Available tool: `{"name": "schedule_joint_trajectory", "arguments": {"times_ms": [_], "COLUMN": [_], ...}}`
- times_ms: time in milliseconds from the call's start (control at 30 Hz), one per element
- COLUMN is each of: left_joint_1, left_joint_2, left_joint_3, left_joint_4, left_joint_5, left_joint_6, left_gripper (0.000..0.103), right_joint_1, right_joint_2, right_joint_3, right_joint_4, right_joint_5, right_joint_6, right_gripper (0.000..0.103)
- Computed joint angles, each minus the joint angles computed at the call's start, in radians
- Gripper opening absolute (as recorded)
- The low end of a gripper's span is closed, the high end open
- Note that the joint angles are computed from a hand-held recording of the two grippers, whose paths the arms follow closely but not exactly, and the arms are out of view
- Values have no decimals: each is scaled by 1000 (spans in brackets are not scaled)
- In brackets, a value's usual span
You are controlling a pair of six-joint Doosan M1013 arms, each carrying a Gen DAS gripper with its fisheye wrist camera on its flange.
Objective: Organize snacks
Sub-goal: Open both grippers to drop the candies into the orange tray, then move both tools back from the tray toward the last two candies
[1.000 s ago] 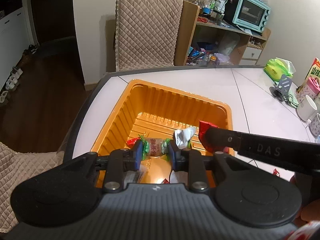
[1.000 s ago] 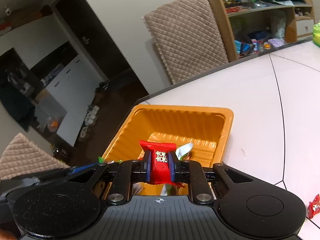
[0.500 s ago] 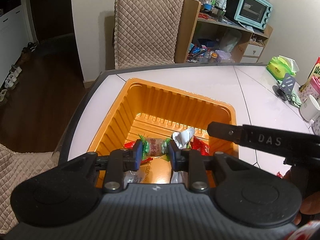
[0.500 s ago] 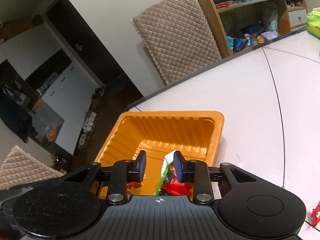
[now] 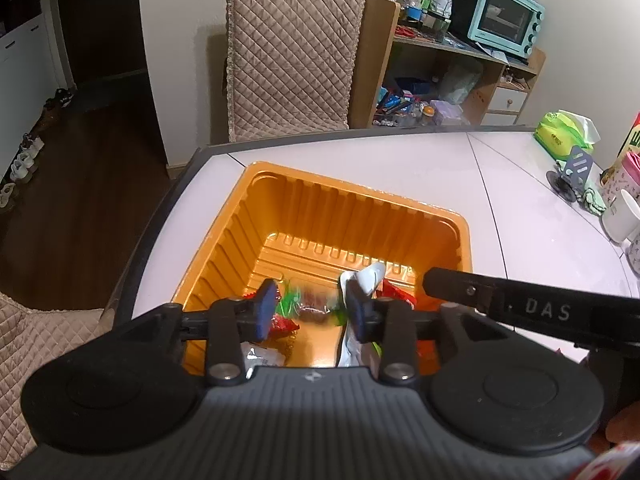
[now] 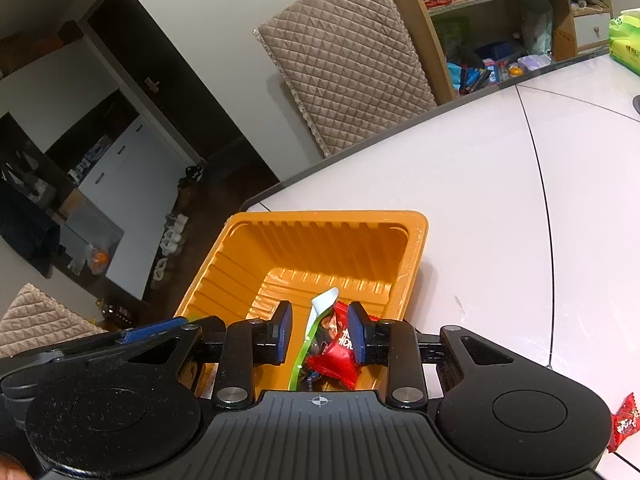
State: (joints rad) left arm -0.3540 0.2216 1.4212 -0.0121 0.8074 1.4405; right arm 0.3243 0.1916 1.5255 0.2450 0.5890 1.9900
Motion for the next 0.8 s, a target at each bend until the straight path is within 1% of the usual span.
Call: {"name": "schedule_joint_trajectory", "arguments": {"times_ms": [100,167,233,300,400,433,467,633,800], "left_joint_1": [-1,-2,-3,-4,-4,-4,-4,-10,-20], "left_joint_2": [-7,-12,-18,-27,-41,-48,-54,-90,-127], "left_joint_3": [3,6,9,14,22,26,30,51,72], "left_joint_4": [14,19,24,29,29,29,28,40,56], "left_joint_5": [-5,-8,-8,-10,-8,-5,-5,-2,5], "left_joint_6": [-12,-16,-23,-32,-42,-51,-58,-91,-128], "left_gripper": [45,48,51,53,54,58,60,62,64], "right_joint_1": [-3,-5,-4,-3,-1,1,2,8,15], "right_joint_2": [-8,-16,-26,-35,-51,-57,-64,-102,-143], "right_joint_3": [7,13,20,25,34,38,43,71,100], "right_joint_4": [15,31,28,26,25,22,18,5,-26], "right_joint_5": [-4,-10,-19,-23,-26,-27,-30,-43,-44], "right_joint_6": [-4,-12,-10,-14,-24,-26,-26,-20,5], "right_gripper": [33,37,45,49,53,54,55,63,67]}}
